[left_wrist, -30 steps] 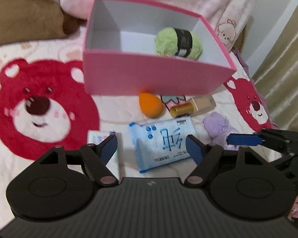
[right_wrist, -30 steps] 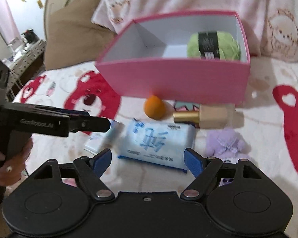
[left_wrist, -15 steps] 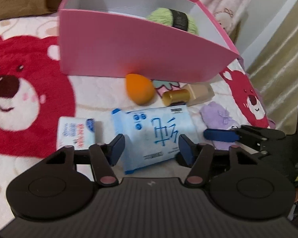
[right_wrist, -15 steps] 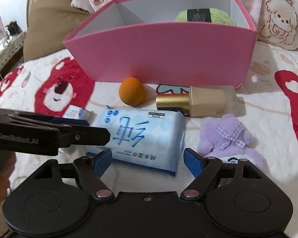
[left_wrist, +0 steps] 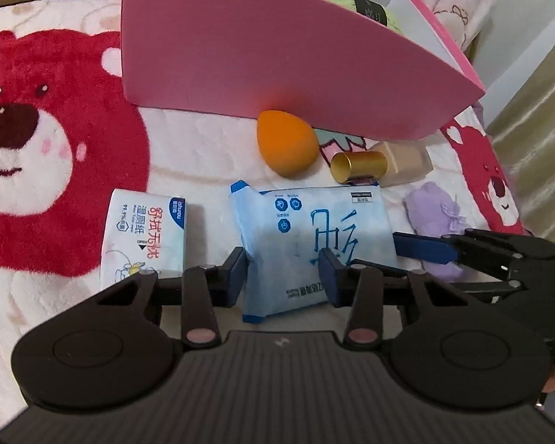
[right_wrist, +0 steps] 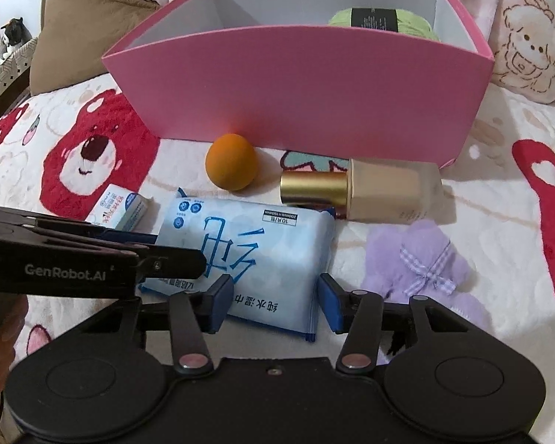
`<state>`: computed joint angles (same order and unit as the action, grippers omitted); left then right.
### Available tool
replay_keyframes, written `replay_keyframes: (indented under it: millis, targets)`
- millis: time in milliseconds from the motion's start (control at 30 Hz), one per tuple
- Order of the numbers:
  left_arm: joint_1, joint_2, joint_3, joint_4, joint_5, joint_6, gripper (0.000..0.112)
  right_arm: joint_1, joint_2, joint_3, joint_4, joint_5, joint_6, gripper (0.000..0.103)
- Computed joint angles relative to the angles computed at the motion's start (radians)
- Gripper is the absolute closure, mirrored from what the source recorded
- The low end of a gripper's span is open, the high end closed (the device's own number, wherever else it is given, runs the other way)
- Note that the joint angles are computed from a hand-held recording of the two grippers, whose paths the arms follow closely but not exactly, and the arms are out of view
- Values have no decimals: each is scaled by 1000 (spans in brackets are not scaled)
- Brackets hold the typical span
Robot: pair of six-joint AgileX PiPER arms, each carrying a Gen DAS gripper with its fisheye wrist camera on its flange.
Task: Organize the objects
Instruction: 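Lower the left gripper onto the blue-white wet-wipe pack and grasp it, then lift the wet-wipe pack with the left gripper into the pink box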
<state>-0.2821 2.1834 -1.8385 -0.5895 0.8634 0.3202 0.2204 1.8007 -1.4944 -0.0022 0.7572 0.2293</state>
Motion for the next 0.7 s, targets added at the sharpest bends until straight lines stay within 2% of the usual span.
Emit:
replay_keyframes:
  millis: [200,267,367,467,700]
  targets:
    - [3,10,-2,-4,-20,19,73,4,17,-30,-10,34,43,44]
    - [4,-1,16,-26,-28,48,75,8,8,-23,0,28,21,50]
    - [18,-14,29,-80,7,84,76,36,-20,2,-29,12,16,52]
    - [10,-65,90,-59,-25,114,76,64,-49,23,-53,8,29,52]
    - [44,-140,124,-101,35,150,76,91,-140,76,-56,-13,78,49]
